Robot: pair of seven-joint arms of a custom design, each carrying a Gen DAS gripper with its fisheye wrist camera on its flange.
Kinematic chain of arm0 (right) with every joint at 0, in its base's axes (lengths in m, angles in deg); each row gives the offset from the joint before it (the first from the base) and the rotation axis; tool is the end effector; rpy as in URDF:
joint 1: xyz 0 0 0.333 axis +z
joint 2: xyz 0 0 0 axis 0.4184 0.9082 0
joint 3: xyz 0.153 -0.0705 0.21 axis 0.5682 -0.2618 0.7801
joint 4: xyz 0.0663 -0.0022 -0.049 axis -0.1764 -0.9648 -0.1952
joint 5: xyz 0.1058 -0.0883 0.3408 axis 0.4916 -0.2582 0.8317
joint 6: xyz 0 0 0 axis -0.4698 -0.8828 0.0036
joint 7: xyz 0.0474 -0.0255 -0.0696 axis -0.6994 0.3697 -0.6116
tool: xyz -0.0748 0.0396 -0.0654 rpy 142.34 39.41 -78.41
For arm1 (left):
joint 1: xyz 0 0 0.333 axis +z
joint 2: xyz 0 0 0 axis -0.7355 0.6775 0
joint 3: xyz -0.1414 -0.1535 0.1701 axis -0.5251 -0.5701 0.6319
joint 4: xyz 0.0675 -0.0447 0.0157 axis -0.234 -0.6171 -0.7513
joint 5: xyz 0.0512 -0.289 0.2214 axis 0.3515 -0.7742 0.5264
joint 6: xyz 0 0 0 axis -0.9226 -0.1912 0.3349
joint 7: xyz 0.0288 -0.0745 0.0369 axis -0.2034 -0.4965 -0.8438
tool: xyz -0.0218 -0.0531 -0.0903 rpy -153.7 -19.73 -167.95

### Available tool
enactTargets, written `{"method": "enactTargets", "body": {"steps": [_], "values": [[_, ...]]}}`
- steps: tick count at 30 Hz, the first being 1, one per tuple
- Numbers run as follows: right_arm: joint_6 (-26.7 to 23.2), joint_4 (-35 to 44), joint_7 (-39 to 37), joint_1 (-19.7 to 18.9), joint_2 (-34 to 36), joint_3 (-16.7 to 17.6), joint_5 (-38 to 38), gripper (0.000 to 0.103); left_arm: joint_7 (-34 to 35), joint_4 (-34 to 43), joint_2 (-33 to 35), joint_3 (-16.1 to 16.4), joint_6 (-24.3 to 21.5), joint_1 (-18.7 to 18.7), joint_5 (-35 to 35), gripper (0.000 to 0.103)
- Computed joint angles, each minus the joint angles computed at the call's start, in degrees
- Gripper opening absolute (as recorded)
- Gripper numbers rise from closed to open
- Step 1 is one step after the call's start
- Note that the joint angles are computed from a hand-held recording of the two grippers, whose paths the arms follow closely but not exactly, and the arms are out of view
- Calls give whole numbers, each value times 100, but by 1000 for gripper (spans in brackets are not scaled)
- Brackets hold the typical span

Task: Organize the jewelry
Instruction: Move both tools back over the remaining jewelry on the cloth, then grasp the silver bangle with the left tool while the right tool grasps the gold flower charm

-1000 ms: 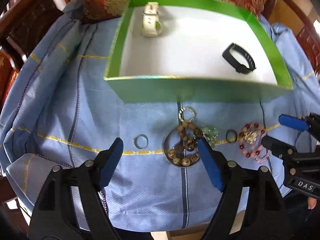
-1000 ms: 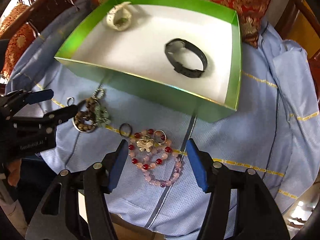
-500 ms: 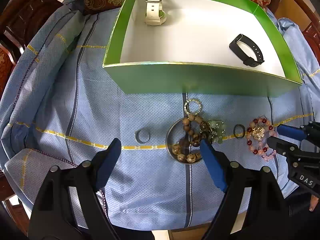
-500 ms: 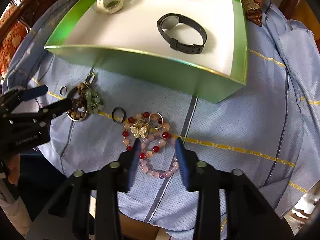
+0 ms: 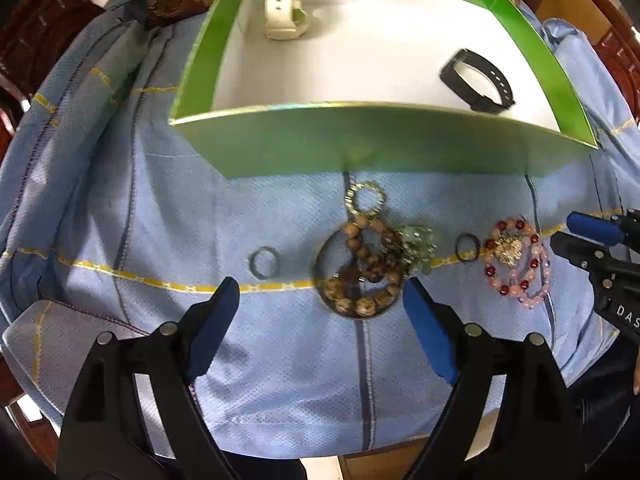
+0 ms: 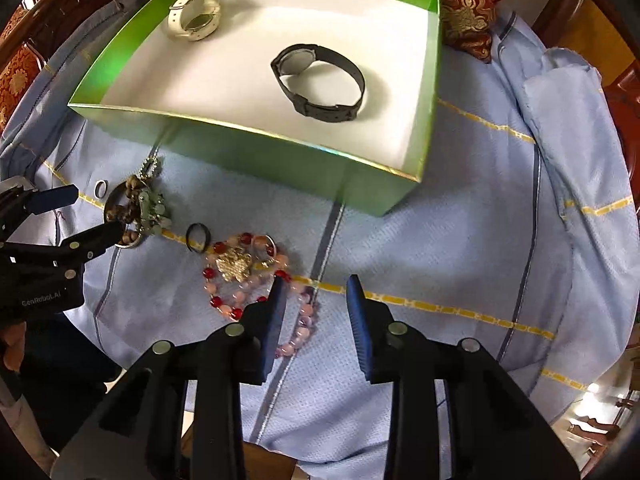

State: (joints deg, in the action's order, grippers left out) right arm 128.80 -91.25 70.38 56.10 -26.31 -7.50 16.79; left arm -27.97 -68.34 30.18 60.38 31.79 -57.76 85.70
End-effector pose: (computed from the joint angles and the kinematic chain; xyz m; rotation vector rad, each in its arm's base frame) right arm 0.4649 0.3988 0.5231 -2.4948 1.5637 -0.1286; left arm 0.4111 -0.2105 0.5313 -2.1509 2.0486 -0.2481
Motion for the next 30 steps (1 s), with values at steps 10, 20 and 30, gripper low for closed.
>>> {"method": "enactTargets", "body": {"steps": [10,20,30], "values": [[45,-183,0,35,-84,36,1,43,-190,405,670,-219,-217,-134,632,92],[70,-258,-32,1,-214,20,27,45,-125,274,585,-4,186,-188,405,61],[131,-526,-188,-174,-540,-26,203,45,79,-381,-378,209,709,30,-175,61]]}}
